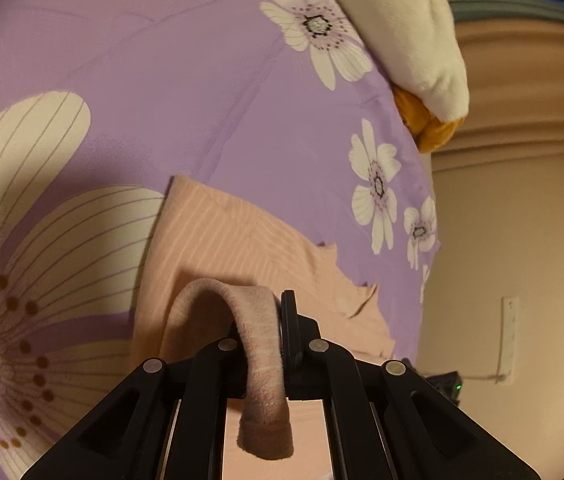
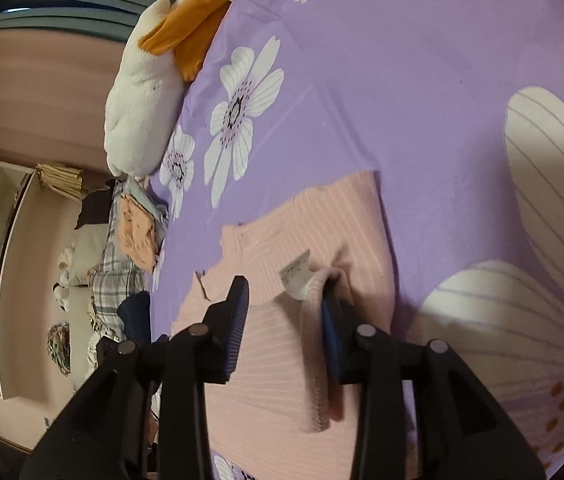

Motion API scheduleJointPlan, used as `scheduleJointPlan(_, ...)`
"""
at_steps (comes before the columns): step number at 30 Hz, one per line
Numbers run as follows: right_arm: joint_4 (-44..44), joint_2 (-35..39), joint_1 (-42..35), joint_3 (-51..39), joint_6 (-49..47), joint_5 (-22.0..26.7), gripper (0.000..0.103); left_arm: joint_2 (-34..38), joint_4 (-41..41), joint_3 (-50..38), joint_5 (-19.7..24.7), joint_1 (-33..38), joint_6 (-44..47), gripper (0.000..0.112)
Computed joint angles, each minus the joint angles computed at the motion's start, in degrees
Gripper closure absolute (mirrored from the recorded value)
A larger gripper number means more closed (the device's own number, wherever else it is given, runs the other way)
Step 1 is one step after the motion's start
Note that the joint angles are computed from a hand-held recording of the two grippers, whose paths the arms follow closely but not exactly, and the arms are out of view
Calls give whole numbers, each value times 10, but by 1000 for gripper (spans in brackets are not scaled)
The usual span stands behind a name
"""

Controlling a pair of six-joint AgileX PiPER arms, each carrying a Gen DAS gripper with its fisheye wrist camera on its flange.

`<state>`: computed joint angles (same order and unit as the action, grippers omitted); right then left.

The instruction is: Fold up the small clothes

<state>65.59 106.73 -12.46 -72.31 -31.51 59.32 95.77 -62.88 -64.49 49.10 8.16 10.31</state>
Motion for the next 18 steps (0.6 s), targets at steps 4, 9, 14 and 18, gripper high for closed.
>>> scheduleJointPlan(4, 13, 13, -11, -14, 11, 7, 64, 23, -19, -20, 30, 13, -7, 108)
scheduleJointPlan(9, 21, 21, -18, -25, 25, -9, 61, 21, -36, -28, 23, 31, -22, 48)
scheduleJointPlan(14, 40, 38, -22, -42, 22, -11, 60, 24, -19, -51, 16, 46, -25, 48)
scheduleJointPlan(18, 45, 30, -18, -48, 28, -17, 60, 26, -47, -49, 6, 49, -13, 48)
